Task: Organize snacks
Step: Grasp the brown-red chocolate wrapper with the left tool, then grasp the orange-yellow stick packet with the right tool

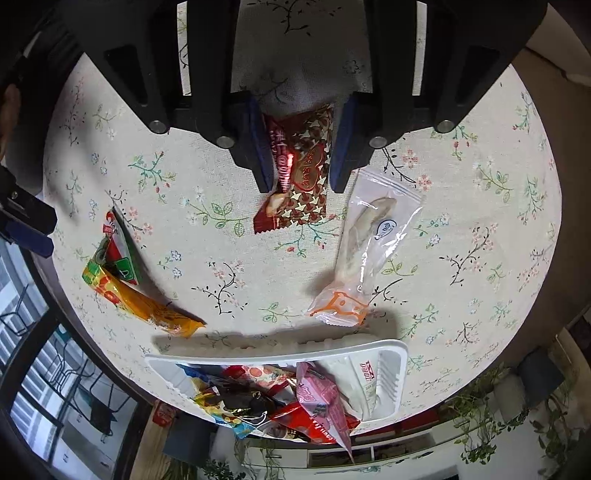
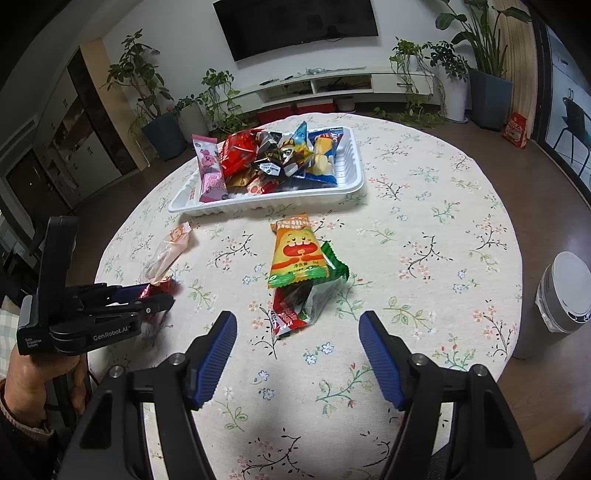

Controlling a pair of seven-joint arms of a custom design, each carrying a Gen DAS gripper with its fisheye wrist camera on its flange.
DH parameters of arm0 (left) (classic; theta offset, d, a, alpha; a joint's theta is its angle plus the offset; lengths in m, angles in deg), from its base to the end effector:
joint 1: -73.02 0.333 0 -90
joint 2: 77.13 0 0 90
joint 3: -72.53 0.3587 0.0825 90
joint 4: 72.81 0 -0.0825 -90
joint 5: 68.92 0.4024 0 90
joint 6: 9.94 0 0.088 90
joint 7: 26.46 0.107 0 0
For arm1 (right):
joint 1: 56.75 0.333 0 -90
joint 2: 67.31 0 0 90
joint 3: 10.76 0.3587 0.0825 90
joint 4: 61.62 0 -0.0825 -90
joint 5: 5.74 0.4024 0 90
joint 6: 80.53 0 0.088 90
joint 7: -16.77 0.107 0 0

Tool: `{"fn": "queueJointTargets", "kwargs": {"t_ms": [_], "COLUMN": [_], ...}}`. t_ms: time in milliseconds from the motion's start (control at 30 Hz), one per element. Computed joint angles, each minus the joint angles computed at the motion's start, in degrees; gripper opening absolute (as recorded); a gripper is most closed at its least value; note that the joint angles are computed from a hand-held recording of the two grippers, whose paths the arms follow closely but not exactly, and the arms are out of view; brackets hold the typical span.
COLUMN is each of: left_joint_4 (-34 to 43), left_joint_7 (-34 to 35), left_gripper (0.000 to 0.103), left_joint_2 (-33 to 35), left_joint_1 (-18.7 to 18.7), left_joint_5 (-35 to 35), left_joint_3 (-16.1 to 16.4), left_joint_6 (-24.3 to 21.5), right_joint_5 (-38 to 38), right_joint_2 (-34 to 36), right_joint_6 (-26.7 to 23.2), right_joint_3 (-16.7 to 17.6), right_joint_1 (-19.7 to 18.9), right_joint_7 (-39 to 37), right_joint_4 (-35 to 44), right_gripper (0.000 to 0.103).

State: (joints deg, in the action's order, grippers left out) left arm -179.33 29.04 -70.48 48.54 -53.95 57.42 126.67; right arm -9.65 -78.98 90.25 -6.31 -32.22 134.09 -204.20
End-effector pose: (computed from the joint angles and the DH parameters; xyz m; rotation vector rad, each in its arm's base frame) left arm 0.5059 -0.4058 0.5368 -1.7655 2.2345 -0.5540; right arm 0.4366 0.2488 0.4736 -1.8306 1.6620 -0.3204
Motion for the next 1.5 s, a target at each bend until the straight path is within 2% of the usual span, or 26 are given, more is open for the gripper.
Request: {"fn": "queueJointTargets", "kwargs": {"t_ms": [267, 367, 500, 567, 600, 700, 767, 967, 1067, 1133, 1200, 1500], "left_joint_4": [-1.1, -2.1, -4.4, -5.6, -6.1, -7.1, -7.2, -7.2, -6.8, -6.5, -6.0, -6.5], "left_joint_7": [1.5, 1.8, 3.3, 3.9, 4.2, 4.9, 5.1, 6.2, 6.6, 6.6, 6.4, 6.6], "left_gripper": [0.024, 0.021, 0.02, 0.02, 0.02, 0.02, 0.02, 0.02, 0.02, 0.02, 0.02, 0.02], "left_joint_2": [-0.6, -1.2, -2.8, -3.7, -3.9, -4.5, -4.6, -4.5, -4.1, -3.8, -3.2, -3.6], "left_joint_1": [0.5, 0.7, 1.5, 1.9, 2.0, 2.4, 2.6, 2.9, 2.9, 2.8, 2.7, 2.7], "left_joint_5": [-1.7, -2.4, -5.8, -7.2, -7.9, -9.2, -9.7, -10.8, -11.0, -10.7, -10.2, -11.1], "left_joint_3": [-0.1, -0.1, -0.3, -0.5, -0.6, -0.8, -0.9, -1.0, -0.9, -0.9, -0.8, -0.7], "left_joint_6": [2.0, 3.2, 5.5, 6.3, 6.7, 7.7, 8.1, 8.4, 8.4, 8.3, 8.2, 8.8], "right_joint_5": [-1.8, -1.6, 0.7, 6.2, 9.9, 8.2, 8.7, 0.5, 1.7, 1.8, 2.5, 8.5], "right_joint_2": [0.1, 0.8, 3.2, 5.4, 7.2, 12.0, 14.3, 20.0, 21.6, 22.2, 22.5, 21.0], "right_joint_6": [-0.9, -1.9, -4.4, -5.3, -7.7, -12.5, -14.6, -22.6, -25.8, -26.1, -26.3, -22.3], "right_joint_3": [0.4, -0.4, -1.5, -2.2, -3.2, -0.9, 0.5, 1.8, 2.5, 2.8, 3.1, 4.0], "right_joint_1": [-1.0, -1.1, -0.6, 0.3, 1.5, -0.6, -1.8, -3.1, -4.0, -4.2, -4.5, -5.8], "right_joint_7": [-0.2, -1.9, -6.9, -13.5, -18.1, -19.6, -21.2, -17.8, -18.8, -19.3, -20.0, -22.9], "right_joint_4": [1.2, 3.0, 6.9, 9.6, 12.1, 18.0, 20.8, 27.9, 29.6, 29.8, 29.8, 27.7], "right_gripper": [0.068, 0.068, 0.068, 0.069, 0.069, 0.069, 0.063, 0.052, 0.047, 0.041, 0.04, 0.019]}}
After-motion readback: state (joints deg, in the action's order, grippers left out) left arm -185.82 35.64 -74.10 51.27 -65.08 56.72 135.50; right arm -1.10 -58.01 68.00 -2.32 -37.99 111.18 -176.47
